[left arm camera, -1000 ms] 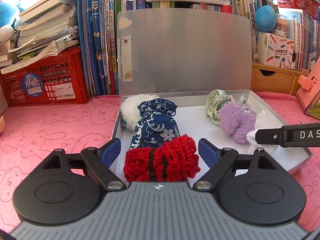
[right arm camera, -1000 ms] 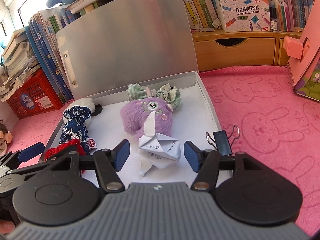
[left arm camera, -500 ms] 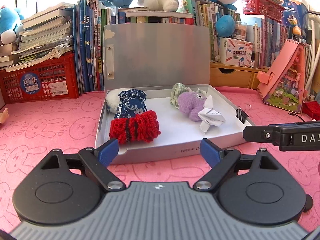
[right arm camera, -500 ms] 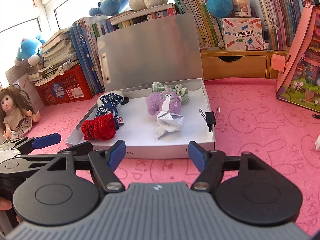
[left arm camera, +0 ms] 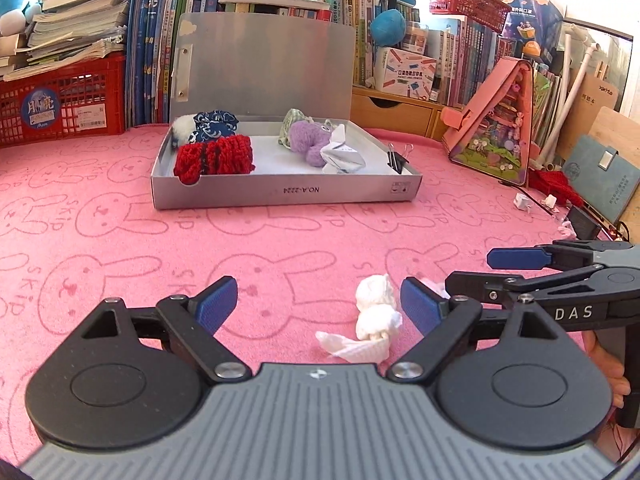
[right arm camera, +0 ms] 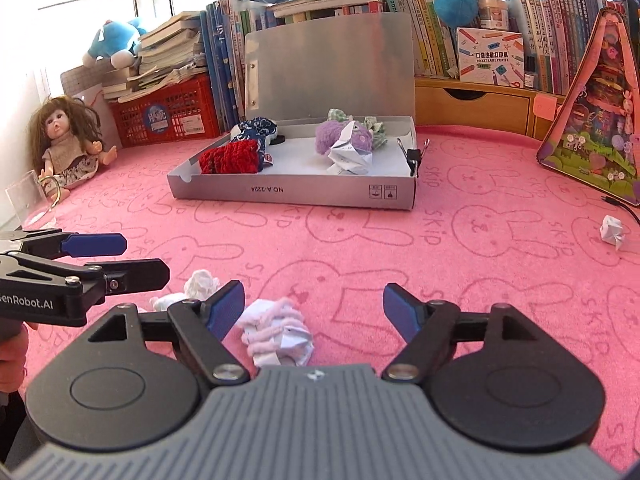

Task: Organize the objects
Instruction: 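Move the left gripper to the white tissues while the right gripper reaches the pink cloth bundle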

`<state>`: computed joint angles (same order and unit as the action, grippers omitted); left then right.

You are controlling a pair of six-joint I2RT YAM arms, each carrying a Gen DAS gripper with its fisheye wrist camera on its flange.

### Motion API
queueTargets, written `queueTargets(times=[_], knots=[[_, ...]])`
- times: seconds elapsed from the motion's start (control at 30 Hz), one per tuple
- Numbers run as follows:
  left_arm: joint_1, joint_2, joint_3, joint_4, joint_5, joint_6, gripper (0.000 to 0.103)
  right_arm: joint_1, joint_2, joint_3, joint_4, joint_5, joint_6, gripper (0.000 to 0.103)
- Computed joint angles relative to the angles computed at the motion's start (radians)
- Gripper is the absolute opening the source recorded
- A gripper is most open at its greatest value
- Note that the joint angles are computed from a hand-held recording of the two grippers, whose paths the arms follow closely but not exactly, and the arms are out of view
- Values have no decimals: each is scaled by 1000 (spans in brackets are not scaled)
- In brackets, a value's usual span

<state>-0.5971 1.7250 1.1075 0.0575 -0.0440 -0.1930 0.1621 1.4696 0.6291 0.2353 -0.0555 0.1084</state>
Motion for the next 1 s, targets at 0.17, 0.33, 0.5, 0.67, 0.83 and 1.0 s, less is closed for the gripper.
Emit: queueTargets(times=[0.17,0.33,0.5,0.67,0.83,1.0], knots=[[-19,-9,-39,16,-19,-20,90,49,28,-27,27,42,-34,85],[-24,-14,-55,23,-32,-28,90,100,52,-33,63,130,-56,84],[-25,1,-49,16,-30,-39,90,96,37,-56,85,128,-49,70],[-34,17,-40,19,-30,-36,90,108,34,-65,102,130,-70,62],[-46,39,-21,17,-41,-26,90,101,32,-68,105,109,-69,56],[-59,56,-1,16,-61,-23,78,93,28,-75,114,86,-69,52]])
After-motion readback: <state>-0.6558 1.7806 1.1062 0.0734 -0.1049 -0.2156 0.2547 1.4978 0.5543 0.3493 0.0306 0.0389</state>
